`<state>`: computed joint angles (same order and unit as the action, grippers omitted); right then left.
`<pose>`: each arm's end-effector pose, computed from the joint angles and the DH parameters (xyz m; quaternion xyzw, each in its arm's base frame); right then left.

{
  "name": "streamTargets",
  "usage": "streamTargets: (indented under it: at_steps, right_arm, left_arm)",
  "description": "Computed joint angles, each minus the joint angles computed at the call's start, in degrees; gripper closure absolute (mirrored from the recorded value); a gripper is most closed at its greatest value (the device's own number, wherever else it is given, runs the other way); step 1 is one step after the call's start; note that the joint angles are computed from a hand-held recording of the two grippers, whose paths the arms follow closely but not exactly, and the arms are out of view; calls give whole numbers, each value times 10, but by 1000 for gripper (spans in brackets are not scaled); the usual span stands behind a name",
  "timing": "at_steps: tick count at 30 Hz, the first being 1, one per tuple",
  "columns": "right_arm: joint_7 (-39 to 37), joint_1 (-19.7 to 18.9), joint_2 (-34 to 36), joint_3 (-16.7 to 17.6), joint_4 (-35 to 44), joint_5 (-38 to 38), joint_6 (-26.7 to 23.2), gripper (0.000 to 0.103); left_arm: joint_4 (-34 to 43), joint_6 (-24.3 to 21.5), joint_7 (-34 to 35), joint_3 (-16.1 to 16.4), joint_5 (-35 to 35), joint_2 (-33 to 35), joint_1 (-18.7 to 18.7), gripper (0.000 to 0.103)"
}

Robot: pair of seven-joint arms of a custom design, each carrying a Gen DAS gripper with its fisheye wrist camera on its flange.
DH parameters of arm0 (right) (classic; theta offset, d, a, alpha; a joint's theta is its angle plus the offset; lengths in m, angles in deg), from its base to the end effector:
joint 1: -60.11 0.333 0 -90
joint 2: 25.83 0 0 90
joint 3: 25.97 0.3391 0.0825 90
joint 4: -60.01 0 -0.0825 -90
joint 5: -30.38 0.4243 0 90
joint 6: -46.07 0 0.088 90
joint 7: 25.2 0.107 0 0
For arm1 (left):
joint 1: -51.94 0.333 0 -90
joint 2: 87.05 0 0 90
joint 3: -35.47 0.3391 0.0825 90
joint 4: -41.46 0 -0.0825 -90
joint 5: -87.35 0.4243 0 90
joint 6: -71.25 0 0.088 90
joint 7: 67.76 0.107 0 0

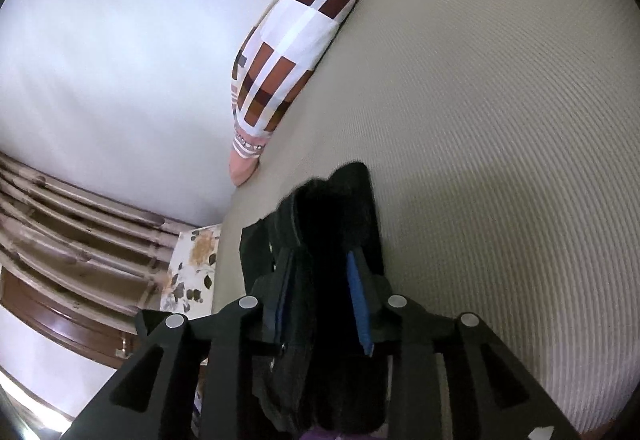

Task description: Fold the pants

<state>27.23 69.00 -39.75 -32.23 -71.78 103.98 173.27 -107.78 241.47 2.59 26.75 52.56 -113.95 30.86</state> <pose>0.5253 0.0526 0.4856 -0.5827 0.6256 0.1854 0.4845 0.4122 -0.1955 0.4988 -0.7486 0.5162 -0.4159 0.0128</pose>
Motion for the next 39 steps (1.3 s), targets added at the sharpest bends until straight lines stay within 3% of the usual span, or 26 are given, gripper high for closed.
streamTargets:
  at_steps: [5, 7, 11, 13, 17, 20, 24, 28, 29, 33, 37, 39]
  right_arm:
    - [2, 5, 43, 13, 45, -18, -1, 79]
    - [-3, 7, 51, 21, 55, -21, 10, 90]
    - [-3, 13, 48, 36, 58, -76, 58, 90]
    - [-9, 15, 40, 30, 50, -65, 53, 83]
    - [-20, 22, -16, 19, 8, -17, 85, 81]
    - [-40, 35, -61, 5, -20, 0, 66, 81]
    - [-52, 55, -117, 17, -60, -66, 52, 81]
    - [-38, 69, -147, 44, -97, -176, 93, 83]
    - [-33, 72, -147, 43, -103, -186, 104, 84]
    - [-13, 102, -131, -4, -96, -155, 87, 84]
    - [13, 112, -157, -3, -96, -152, 107, 79]
    - [29, 121, -178, 0, -100, -155, 120, 68]
  left_arm:
    - [-2, -16, -11, -10, 9, 4, 8, 37]
    - [0, -28, -14, -13, 16, 9, 10, 37]
    - [-4, -30, -24, -20, 26, 8, 17, 37]
    - [-5, -30, -29, -24, 35, 2, 23, 37]
    - [-7, -32, -37, -35, 66, -13, 39, 37]
    - [-8, -35, -37, -33, 76, -16, 40, 37]
    - [-14, -40, -47, -42, 94, -14, 47, 37]
    - [-25, -43, -60, -58, 117, -8, 54, 37]
    - [-32, -28, -69, -76, 137, -12, 68, 37]
    - [-16, -70, -97, -112, 211, -16, 107, 37]
    - [-15, -65, -112, -104, 230, -31, 99, 37]
    - [-13, -64, -120, -104, 236, -36, 101, 37]
